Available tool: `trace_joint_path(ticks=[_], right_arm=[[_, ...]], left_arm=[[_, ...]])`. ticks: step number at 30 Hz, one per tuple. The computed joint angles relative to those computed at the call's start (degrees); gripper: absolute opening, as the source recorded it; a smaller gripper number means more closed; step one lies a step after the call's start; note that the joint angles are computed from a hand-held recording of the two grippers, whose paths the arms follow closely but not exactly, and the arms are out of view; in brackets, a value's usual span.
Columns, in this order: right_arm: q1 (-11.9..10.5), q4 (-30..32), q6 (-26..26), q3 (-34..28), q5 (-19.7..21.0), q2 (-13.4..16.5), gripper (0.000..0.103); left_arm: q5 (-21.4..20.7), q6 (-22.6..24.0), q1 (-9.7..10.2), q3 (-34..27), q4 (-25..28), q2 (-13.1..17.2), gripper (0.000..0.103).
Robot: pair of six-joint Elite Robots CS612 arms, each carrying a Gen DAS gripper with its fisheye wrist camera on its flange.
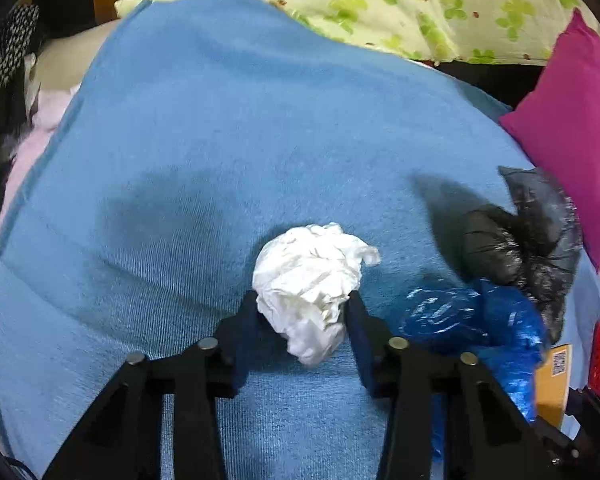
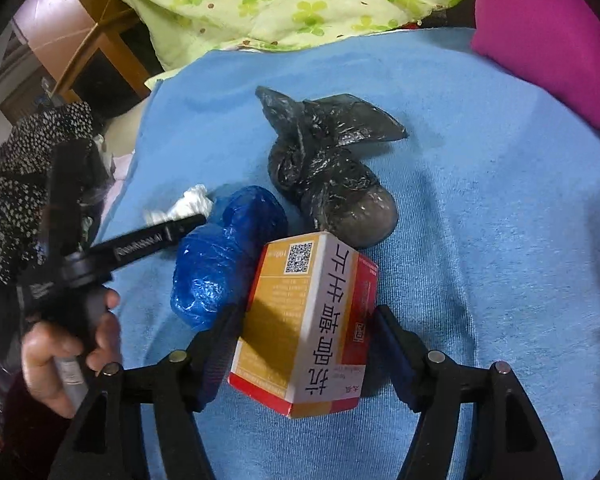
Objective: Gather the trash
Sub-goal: 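Grasp the white crumpled tissue with the left tool while the right tool grasps the orange box, then lift the white tissue with the left tool while the right tool lifts the orange box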
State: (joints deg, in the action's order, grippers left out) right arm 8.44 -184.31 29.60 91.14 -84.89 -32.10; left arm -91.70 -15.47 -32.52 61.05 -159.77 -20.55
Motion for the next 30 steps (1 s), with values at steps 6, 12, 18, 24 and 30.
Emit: trace_joint_path(ticks=[6, 12, 18, 24, 30], right_arm=[[-0.46, -2.98, -2.31, 1.32, 2.1, -0.26, 0.055], [-1.3, -5.85, -0.49, 5.21, 3.91, -2.0, 0.051], [-1.69, -10.8, 0.58, 10.65, 3.83, -4.59, 0.051], [-1.49, -17.97, 1.32, 17.0, 2.55, -8.29, 0.051], [-1.02, -23.56, 1.62, 22.17, 0.59, -11.6, 0.051]], left_arm=[[0.92, 0.32, -0.23, 3.12, -3.6, -1.48, 0.031], [3.24, 0.62, -1.13, 11.48, -9.94, -5.87, 0.031], [7.24, 1.22, -2.7, 21.4, -17.0, -11.44, 0.031], [11.36, 1.42, -5.3, 27.73, -23.74, -15.17, 0.031], [16.04, 2.22, -8.19, 32.7, -29.22, -18.12, 0.031]])
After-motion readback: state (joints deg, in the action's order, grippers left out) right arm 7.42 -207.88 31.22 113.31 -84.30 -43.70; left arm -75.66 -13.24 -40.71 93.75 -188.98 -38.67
